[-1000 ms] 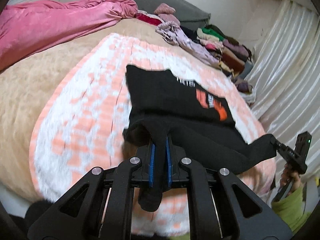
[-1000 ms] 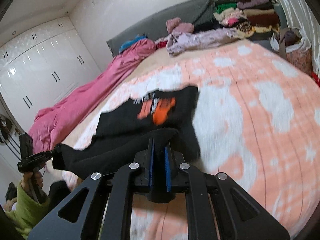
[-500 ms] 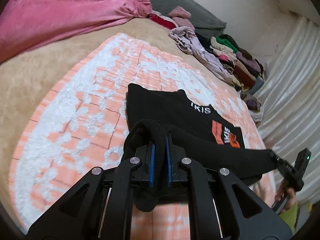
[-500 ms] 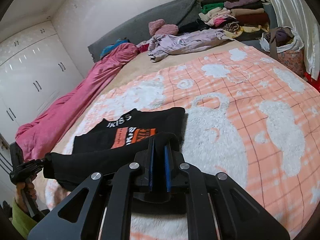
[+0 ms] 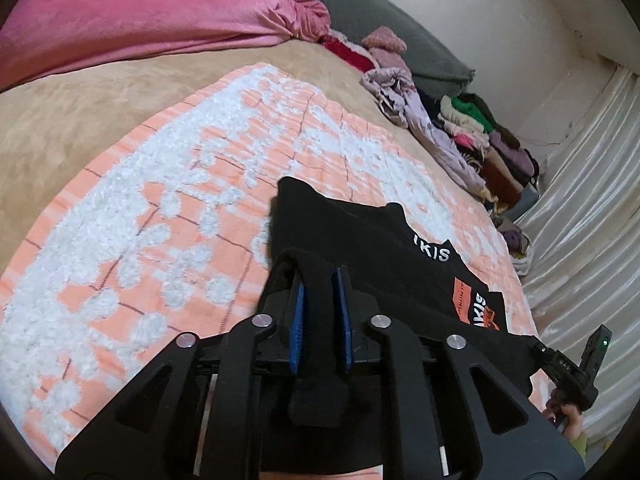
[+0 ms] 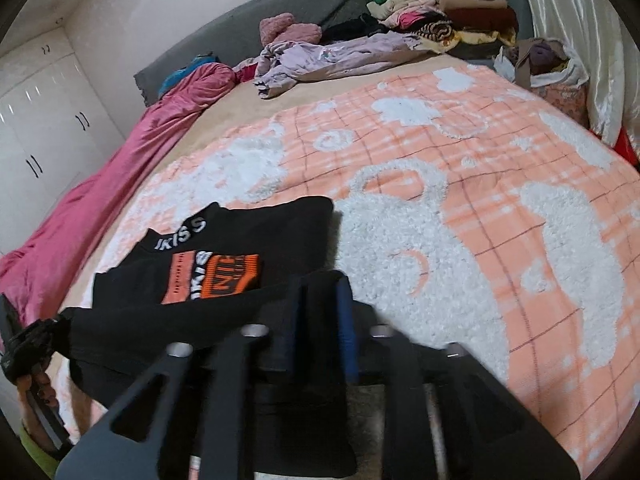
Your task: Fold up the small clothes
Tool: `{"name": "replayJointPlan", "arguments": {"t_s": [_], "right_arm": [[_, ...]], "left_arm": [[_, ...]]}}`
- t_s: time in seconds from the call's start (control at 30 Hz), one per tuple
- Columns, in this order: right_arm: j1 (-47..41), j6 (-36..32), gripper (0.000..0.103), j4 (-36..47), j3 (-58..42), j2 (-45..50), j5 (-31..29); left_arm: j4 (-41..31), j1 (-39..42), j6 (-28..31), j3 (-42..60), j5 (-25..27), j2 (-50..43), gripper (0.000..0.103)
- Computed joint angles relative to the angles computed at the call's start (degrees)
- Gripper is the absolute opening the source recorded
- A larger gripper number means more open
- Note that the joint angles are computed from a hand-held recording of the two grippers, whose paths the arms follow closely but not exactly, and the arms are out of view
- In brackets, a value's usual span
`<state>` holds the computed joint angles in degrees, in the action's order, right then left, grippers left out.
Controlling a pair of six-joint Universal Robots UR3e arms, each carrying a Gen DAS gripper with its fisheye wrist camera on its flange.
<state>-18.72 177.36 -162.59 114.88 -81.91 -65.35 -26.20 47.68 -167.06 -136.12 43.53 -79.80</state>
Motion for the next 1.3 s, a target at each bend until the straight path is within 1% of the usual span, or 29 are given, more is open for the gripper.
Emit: {"name": "replayJointPlan", "arguments": {"t_s": [0.03, 0.07, 0.17, 0.23, 0.33, 0.4, 0.43, 0.47, 0.5, 0.53, 0.57, 0.63, 0.67, 0.77, 0.87, 1.0, 1.13, 1.23, 1.3], "right_arm": [[-0.2, 0.2, 0.039, -0.5, 0.3, -0.2, -0.2], [-0.7, 0.3, 0.039, -1.0, 0.9, -0.7, -0.3], [-1.0, 0.4, 0.039, -1.4, 2.4, -2.7, -0.9], [-0.3, -0.8, 0.039, -2.2, 4.4, -5.6, -1.6], [1.7, -3.3, 0.039, -2.5, 7.9, -10.7, -2.2], [3.7, -6.3, 0.039, -0.9, 10.0, -14.5, -1.8], [4.5, -7.6, 0.033, 0.4, 10.3, -15.4, -1.6], [5.3, -9.2, 0.025, 2.3, 10.6, -16.6, -1.1], [6.7, -10.8, 0.023, 4.2, 11.0, -17.6, -0.9], [8.1, -11.8, 0.021, 5.6, 11.0, -18.0, -1.2], [9.9, -12.5, 0.021, 6.1, 11.3, -18.1, -2.0], [13.4, -13.4, 0.021, 5.7, 12.1, -17.6, -4.2], [14.8, -13.4, 0.021, 5.3, 12.4, -16.8, -5.0], [19.3, -11.4, 0.021, 3.3, 10.7, -11.7, -10.2], [22.3, -9.8, 0.021, 1.8, 8.2, -6.5, -15.3], [24.6, -8.8, 0.021, -2.5, 6.3, -0.5, -18.4], [25.2, -7.8, 0.021, -5.7, 3.8, 3.4, -19.3], [24.5, -7.6, 0.021, -7.6, 2.0, 5.2, -18.0], [23.9, -7.3, 0.021, -7.8, 0.0, 6.2, -17.2]], "left_arm": [[1.7, 0.8, -0.6, -1.1, 0.6, 0.8, 0.023], [2.7, 2.2, -0.3, -2.0, 0.5, 1.8, 0.03], [-0.5, 7.0, 2.0, -2.9, -2.2, 5.1, 0.03], [-2.1, 9.4, 3.9, -4.3, -2.8, 8.8, 0.03], [-6.0, 10.7, 7.9, -6.0, -3.3, 15.0, 0.03], [-7.1, 9.0, 11.0, -7.8, -2.7, 20.8, 0.03], [-8.5, 8.4, 12.2, -8.3, -2.7, 22.9, 0.03], [-13.1, 7.5, 15.8, -9.2, -3.4, 27.3, 0.03], [-16.9, 6.4, 18.3, -9.5, -3.7, 30.1, 0.03], [-18.3, 5.2, 19.4, -9.8, -3.4, 30.8, 0.03], [-19.3, 2.0, 20.4, -10.4, -1.8, 31.6, 0.03], [-16.4, -2.7, 20.5, -11.9, 1.3, 30.4, 0.03], [-10.3, -7.2, 18.9, -12.8, 4.8, 27.1, 0.03], [3.3, -15.3, 16.1, -14.1, 12.2, 18.6, 0.03], [11.1, -18.6, 14.4, -14.5, 16.4, 12.7, 0.03], [15.2, -19.9, 13.3, -13.8, 18.4, 7.9, 0.03], [20.1, -22.2, 12.3, -13.2, 21.0, 4.5, 0.03], [21.0, -22.2, 12.4, -12.9, 20.6, 3.9, 0.03], [21.0, -20.6, 12.6, -13.1, 18.7, 4.4, 0.03]]}}
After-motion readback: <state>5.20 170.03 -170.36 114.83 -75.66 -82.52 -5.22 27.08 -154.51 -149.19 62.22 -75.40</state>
